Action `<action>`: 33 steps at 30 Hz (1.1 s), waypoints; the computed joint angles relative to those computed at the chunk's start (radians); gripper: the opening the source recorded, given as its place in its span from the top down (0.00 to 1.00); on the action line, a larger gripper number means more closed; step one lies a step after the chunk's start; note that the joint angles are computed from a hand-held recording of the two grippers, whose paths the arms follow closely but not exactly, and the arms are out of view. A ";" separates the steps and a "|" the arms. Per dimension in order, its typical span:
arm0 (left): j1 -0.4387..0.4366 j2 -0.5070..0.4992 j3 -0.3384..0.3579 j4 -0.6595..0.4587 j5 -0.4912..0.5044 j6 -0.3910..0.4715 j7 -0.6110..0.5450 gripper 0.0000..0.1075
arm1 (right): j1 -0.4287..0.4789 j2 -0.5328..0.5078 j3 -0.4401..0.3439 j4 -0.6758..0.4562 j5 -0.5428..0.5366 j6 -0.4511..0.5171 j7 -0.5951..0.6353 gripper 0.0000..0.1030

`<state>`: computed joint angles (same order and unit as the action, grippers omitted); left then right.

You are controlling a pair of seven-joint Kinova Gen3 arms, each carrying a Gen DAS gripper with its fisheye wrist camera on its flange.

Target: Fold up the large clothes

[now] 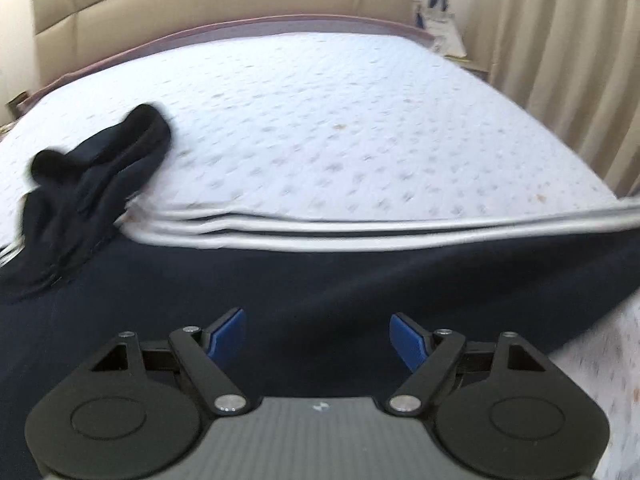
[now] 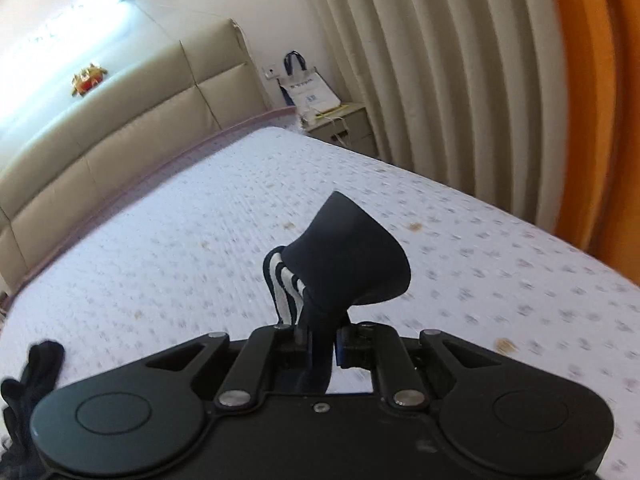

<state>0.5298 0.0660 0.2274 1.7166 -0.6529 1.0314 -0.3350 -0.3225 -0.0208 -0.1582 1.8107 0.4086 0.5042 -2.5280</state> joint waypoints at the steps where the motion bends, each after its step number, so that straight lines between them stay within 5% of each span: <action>1: -0.025 0.029 0.007 -0.016 0.011 -0.017 -0.020 0.24 | 0.013 0.007 -0.026 0.007 0.023 0.022 -0.020 0.89; 5: -0.029 0.186 0.007 -0.092 0.024 0.023 -0.123 0.22 | 0.116 0.124 -0.152 0.003 0.109 0.073 -0.124 0.89; 7: 0.063 0.200 -0.053 -0.077 -0.047 0.030 -0.088 0.15 | 0.074 0.185 -0.125 0.006 0.175 0.071 -0.194 0.89; 9: 0.100 0.174 -0.087 -0.035 -0.069 -0.007 -0.041 0.22 | -0.019 0.203 -0.058 0.000 0.225 0.094 -0.254 0.88; 14: 0.097 -0.002 -0.090 0.094 -0.041 -0.039 0.037 0.26 | -0.251 0.158 0.015 -0.057 0.386 0.268 -0.336 0.87; 17: 0.034 -0.141 -0.014 0.183 -0.010 -0.018 0.048 0.28 | -0.390 0.133 -0.026 -0.100 0.508 0.389 -0.396 0.87; 23: 0.087 -0.419 -0.106 0.276 0.046 0.154 0.028 0.37 | -0.668 0.265 -0.139 -0.349 0.675 0.614 -0.467 0.87; 26: 0.047 -0.557 -0.123 0.284 0.046 0.254 -0.043 0.37 | -0.807 0.363 -0.142 -0.488 0.753 0.620 -0.464 0.87; 30: -0.014 -0.708 -0.181 0.271 0.022 0.355 -0.199 0.35 | -0.968 0.492 -0.058 -0.673 0.748 0.508 -0.417 0.84; 31: -0.032 -0.748 -0.197 0.273 0.015 0.378 -0.236 0.35 | -0.976 0.521 -0.062 -0.720 0.712 0.472 -0.394 0.78; 33: -0.056 -0.808 -0.248 0.268 0.009 0.413 -0.310 0.34 | -0.968 0.581 -0.109 -0.809 0.632 0.405 -0.330 0.50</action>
